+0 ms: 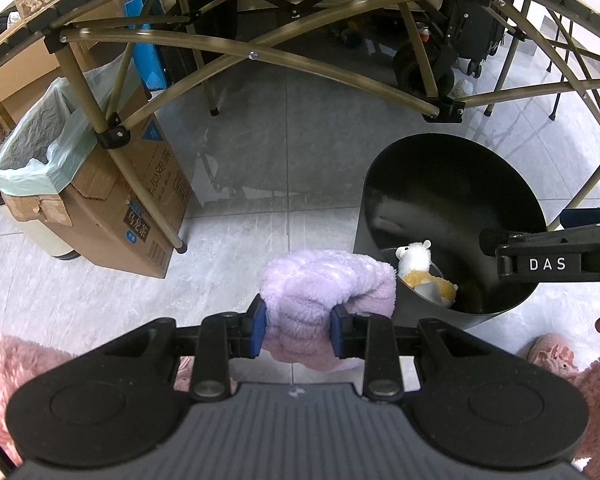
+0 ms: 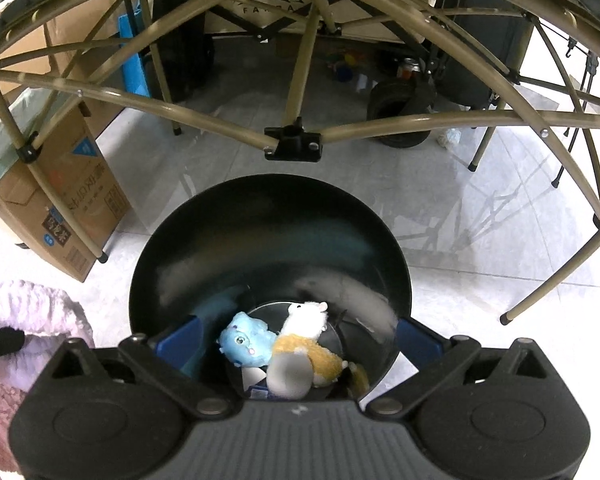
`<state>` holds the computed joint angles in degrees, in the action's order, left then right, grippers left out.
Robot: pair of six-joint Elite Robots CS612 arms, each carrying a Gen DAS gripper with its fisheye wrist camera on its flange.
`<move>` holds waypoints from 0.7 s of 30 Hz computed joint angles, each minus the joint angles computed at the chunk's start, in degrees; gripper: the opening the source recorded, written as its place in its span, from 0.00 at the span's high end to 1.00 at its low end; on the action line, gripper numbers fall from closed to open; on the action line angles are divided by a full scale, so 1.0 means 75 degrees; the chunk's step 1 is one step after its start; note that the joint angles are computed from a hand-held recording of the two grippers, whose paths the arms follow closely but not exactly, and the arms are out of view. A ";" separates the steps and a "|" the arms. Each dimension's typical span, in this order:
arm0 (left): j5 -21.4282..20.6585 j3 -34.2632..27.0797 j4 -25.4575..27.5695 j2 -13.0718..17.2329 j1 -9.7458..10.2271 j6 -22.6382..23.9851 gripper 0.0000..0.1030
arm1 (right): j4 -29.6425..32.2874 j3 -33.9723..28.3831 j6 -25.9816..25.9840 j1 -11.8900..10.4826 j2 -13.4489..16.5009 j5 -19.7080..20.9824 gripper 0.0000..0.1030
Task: Collect trash
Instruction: 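Move the right tool away from the bin toward the table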
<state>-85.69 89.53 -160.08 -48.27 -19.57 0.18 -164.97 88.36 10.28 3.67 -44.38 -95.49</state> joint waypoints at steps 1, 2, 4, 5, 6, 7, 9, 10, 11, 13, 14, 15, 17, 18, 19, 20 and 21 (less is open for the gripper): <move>0.0004 -0.0002 -0.0002 0.0001 0.0000 0.0000 0.69 | 0.0005 0.0002 -0.0009 0.0001 -0.0002 -0.0008 0.00; -0.0003 -0.0005 0.0003 0.0002 0.0003 -0.0008 0.69 | 0.0017 -0.0003 -0.0015 0.0004 0.0000 -0.0027 0.00; -0.0011 -0.0009 0.0007 0.0005 0.0004 -0.0017 0.69 | 0.0030 -0.0003 -0.0020 0.0002 -0.0002 -0.0050 0.00; -0.0011 -0.0009 0.0007 0.0005 0.0004 -0.0017 0.69 | 0.0033 -0.0003 -0.0015 0.0002 -0.0004 -0.0055 0.00; -0.0012 -0.0009 0.0003 0.0005 0.0006 -0.0008 0.69 | 0.0031 0.0000 -0.0011 0.0000 -0.0006 -0.0057 0.00; -0.0012 -0.0009 0.0003 0.0005 0.0006 -0.0008 0.69 | 0.0029 0.0002 -0.0007 -0.0001 -0.0008 -0.0064 0.00; -0.0014 -0.0009 0.0007 0.0005 0.0005 -0.0013 0.69 | 0.0013 0.0015 -0.0003 -0.0006 -0.0016 -0.0068 0.00; -0.0019 -0.0010 0.0009 0.0004 0.0006 -0.0014 0.69 | 0.0004 0.0022 0.0001 -0.0007 -0.0018 -0.0069 0.00; -0.0019 -0.0010 0.0009 0.0004 0.0006 -0.0014 0.69 | -0.0003 0.0027 0.0005 -0.0007 -0.0020 -0.0076 0.00; -0.0052 -0.0008 -0.0003 0.0004 0.0015 -0.0005 0.69 | -0.0014 0.0036 0.0009 -0.0007 -0.0023 -0.0085 0.00; -0.0053 -0.0010 -0.0009 0.0002 0.0015 -0.0002 0.69 | -0.0017 0.0038 0.0008 -0.0010 -0.0025 -0.0083 0.00; -0.0051 -0.0010 -0.0013 0.0003 0.0014 0.0002 0.69 | -0.0025 0.0045 0.0012 -0.0010 -0.0028 -0.0084 0.00; -0.0082 -0.0013 -0.0007 -0.0001 0.0017 -0.0001 0.69 | -0.0030 0.0048 0.0016 -0.0013 -0.0031 -0.0084 0.00; -0.0093 -0.0012 -0.0016 0.0000 0.0020 -0.0001 0.69 | -0.0036 0.0050 0.0020 -0.0015 -0.0033 -0.0087 0.00; -0.0090 -0.0007 -0.0028 -0.0001 0.0018 0.0003 0.69 | -0.0045 0.0054 0.0027 -0.0017 -0.0036 -0.0090 0.00; -0.0099 -0.0001 -0.0036 -0.0004 0.0017 0.0005 0.69 | -0.0062 0.0067 0.0036 -0.0021 -0.0043 -0.0088 0.00; -0.0115 0.0000 -0.0040 -0.0004 0.0018 0.0006 0.69 | -0.0074 0.0076 0.0038 -0.0028 -0.0049 -0.0081 0.00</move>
<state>-86.55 89.54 -160.38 -48.30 -19.43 0.23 -165.53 88.93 10.57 3.46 -44.75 -96.09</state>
